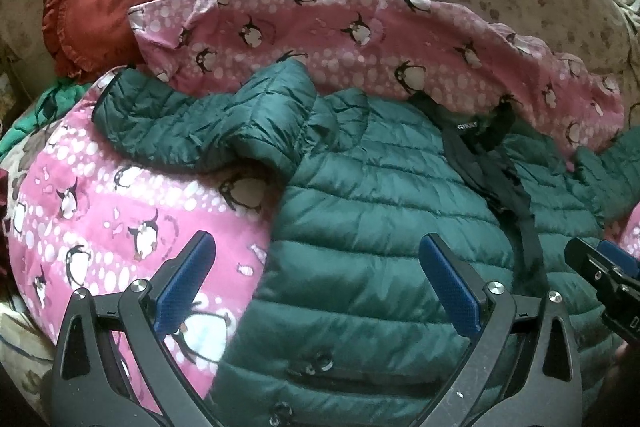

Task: Fold large clothes
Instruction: 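Move the left gripper to the sleeve cuff nearest it and grasp it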

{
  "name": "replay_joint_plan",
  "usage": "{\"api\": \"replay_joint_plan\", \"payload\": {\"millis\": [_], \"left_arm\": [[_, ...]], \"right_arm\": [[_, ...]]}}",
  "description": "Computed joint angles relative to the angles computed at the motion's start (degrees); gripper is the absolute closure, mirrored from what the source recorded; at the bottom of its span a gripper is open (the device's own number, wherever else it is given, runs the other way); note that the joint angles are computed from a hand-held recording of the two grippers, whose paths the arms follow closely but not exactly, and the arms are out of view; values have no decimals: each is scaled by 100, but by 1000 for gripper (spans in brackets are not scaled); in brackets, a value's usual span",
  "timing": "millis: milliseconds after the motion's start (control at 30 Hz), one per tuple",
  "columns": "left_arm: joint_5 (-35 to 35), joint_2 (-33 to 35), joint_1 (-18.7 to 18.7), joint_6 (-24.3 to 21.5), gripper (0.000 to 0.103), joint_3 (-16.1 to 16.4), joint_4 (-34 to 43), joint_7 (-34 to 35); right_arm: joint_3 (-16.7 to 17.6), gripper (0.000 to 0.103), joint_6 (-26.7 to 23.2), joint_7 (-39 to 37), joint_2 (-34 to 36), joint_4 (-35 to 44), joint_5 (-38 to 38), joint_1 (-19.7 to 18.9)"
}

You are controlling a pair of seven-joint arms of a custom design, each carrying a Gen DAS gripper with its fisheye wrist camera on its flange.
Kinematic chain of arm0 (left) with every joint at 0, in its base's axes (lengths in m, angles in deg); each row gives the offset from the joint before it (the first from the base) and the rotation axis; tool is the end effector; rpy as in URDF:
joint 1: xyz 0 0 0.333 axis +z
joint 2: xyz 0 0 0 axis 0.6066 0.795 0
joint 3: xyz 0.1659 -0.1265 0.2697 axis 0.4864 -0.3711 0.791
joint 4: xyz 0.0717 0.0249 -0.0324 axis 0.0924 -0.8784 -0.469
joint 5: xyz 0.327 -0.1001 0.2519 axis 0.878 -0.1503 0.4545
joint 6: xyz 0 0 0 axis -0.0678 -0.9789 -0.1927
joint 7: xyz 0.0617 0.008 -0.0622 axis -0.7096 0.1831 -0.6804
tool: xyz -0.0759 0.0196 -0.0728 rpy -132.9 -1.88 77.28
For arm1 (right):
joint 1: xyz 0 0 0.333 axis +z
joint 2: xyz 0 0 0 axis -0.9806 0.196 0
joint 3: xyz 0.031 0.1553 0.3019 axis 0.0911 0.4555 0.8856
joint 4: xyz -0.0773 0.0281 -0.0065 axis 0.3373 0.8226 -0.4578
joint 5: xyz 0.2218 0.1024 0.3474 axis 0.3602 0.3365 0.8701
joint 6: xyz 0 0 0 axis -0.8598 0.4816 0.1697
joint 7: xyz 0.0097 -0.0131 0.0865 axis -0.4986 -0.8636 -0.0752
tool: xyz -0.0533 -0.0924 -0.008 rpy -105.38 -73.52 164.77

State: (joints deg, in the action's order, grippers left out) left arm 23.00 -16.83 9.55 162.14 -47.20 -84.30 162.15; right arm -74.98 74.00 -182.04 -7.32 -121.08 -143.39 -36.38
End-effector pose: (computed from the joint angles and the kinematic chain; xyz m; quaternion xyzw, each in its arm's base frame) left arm 0.6096 -0.2923 0.3451 -0.5104 0.7865 -0.2909 0.1904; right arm 0.4834 0.4952 0.3687 -0.4596 0.8142 -0.2498 0.2519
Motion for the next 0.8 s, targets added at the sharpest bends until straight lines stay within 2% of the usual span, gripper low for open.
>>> {"api": "replay_joint_plan", "payload": {"millis": [100, 400, 567, 733, 800], "left_arm": [[35, 125, -35, -111, 1, 74, 185, -57], [-46, 539, 294, -421, 1, -83, 837, -145], [85, 791, 257, -572, 1, 105, 1211, -357], [117, 1040, 489, -863, 1, -12, 1648, -355], [171, 1145, 514, -953, 1, 45, 1823, -428]], "right_arm": [[-34, 19, 115, -87, 93, 91, 7, -59], [-209, 19, 536, -87, 229, 118, -140, -168], [-276, 19, 778, -159, 342, 133, -33, -272], [-338, 19, 931, -459, 517, 265, 248, -381], [-384, 19, 988, -498, 550, 285, 310, -398]]}}
